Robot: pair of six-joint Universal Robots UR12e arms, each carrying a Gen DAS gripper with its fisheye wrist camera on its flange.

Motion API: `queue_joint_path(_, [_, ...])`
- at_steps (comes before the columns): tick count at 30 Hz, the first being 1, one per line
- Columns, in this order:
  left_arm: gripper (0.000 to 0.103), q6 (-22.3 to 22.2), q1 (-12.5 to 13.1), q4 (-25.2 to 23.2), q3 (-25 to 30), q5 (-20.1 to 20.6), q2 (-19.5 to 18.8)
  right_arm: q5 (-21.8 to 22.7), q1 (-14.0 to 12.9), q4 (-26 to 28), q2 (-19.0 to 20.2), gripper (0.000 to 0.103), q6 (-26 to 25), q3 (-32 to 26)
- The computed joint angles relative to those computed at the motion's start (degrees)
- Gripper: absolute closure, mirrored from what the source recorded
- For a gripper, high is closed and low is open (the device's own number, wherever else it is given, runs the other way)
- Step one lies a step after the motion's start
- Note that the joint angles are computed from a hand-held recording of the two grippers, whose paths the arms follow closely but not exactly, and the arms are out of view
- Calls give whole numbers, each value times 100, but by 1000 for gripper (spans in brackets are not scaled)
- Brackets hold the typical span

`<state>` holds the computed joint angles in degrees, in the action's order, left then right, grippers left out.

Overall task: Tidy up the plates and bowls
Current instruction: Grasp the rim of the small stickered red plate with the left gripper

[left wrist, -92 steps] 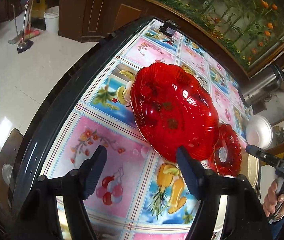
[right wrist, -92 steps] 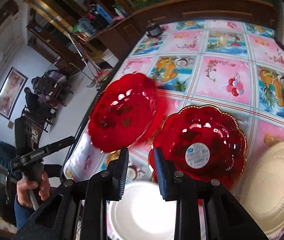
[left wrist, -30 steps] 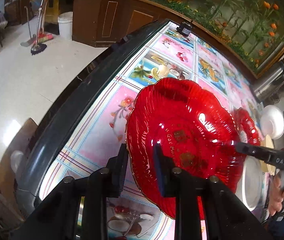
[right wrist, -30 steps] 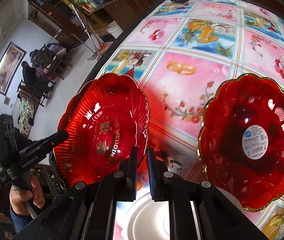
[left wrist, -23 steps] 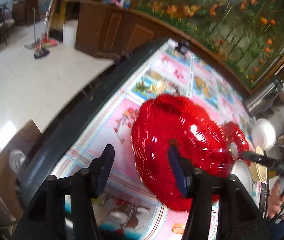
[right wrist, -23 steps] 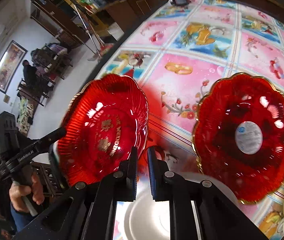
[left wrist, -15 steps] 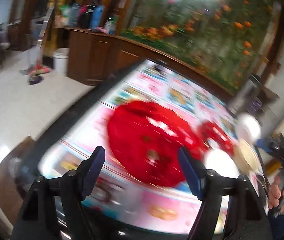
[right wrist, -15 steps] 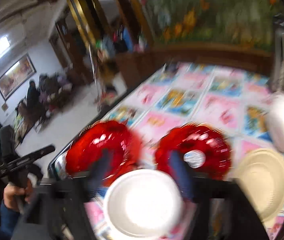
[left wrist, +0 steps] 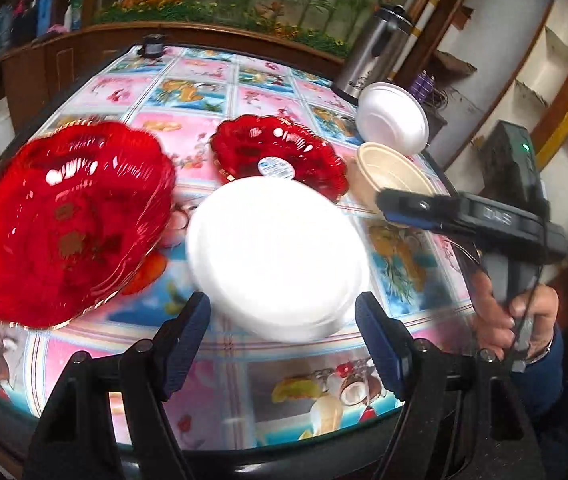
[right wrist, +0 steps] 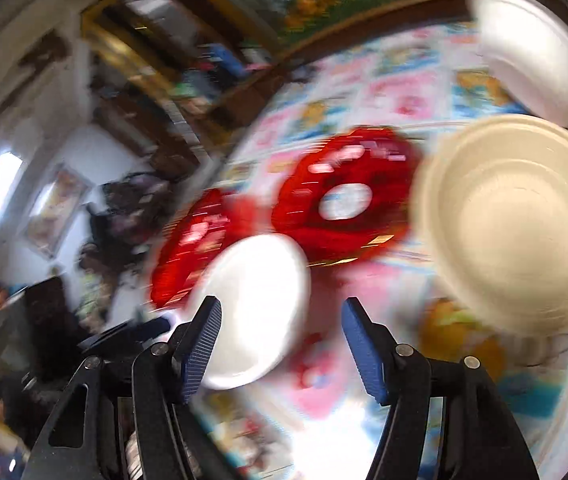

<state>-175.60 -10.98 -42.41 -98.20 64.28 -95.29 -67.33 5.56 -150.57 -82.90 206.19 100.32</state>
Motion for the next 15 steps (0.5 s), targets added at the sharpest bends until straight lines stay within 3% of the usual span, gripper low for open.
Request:
queue_joint_path(1, [29,46,-14,18,36,-17,6,-186,11,-3,-3,36,43,-17])
queue_joint_path(4, [29,94,-41,31,265,47,-52,-208,-24,-141,45,36,300,-50])
queue_joint_path(5, [29,56,-43,3,382,114,-94,-262,-13,-106,82,40,325,-110])
queue_joint_path(6, [29,-13,-48,-99,580,195,-185,-315,6,-9,119,46,344,-176])
queue_joint_path(7, [28,-35,-35,-186,716,228,-249,-286,13,80,160,63,392,-233])
queue_joint_path(8, [28,-74,-44,-220,810,305,-307,-179,3,167,218,70,464,-296])
queue_joint_path(11, [28,-285,-29,-524,1188,621,-547,-409,51,480,316,70,575,-447])
queue_joint_path(15, [28,-552,71,-602,1390,493,-743,-724,102,737,441,73,659,-625])
